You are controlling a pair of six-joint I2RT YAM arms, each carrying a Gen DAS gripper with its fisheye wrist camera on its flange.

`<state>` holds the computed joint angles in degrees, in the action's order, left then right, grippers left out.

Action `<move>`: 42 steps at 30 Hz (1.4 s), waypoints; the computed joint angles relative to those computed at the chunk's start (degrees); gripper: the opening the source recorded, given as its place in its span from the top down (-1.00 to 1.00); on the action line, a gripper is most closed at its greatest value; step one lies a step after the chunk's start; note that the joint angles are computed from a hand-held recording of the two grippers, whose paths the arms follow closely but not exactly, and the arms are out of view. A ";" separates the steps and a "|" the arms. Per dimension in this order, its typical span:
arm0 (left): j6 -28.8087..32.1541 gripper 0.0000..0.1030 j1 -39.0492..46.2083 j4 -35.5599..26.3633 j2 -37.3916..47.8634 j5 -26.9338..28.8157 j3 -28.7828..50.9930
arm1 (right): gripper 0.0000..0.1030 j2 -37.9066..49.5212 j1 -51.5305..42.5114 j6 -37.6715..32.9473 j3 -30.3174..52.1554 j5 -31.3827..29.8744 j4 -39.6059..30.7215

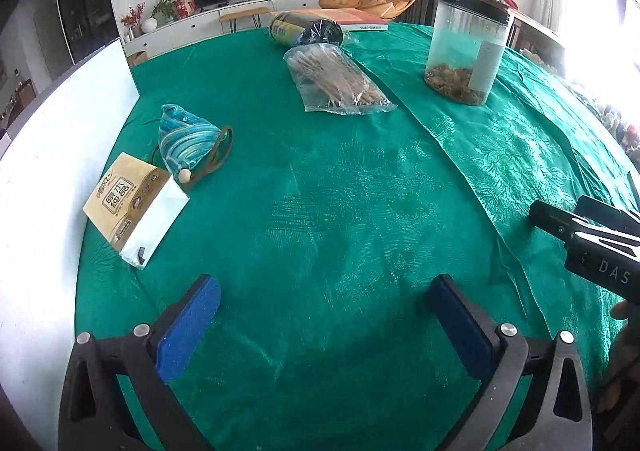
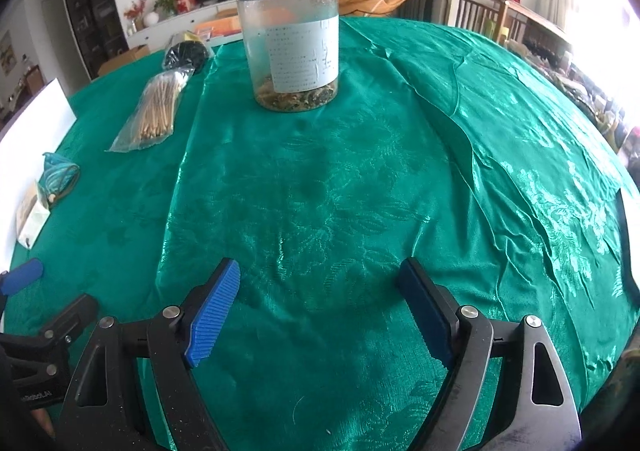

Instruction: Organize soft objects

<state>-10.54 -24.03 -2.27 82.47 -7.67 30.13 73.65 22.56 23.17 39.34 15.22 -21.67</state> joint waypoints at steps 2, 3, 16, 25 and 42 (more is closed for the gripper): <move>0.01 -1.00 0.01 -0.04 0.00 0.00 0.04 | -0.67 -0.11 -0.20 -0.08 -0.25 -0.36 0.34; 0.01 -1.00 0.01 -0.04 0.00 0.00 0.04 | -0.67 -0.04 -0.16 -0.12 -0.20 -0.29 0.31; -0.01 -1.00 -0.01 0.03 -0.02 -0.01 -0.02 | -0.70 0.12 -0.09 -0.13 -0.08 -0.29 0.24; 0.00 -1.00 -0.01 0.12 0.03 -0.01 -0.04 | -0.70 0.17 -0.10 -0.14 -0.07 -0.29 0.28; -0.04 -1.00 -0.04 0.20 -0.04 -0.02 -0.16 | -0.70 0.22 -0.10 -0.14 -0.04 -0.29 0.29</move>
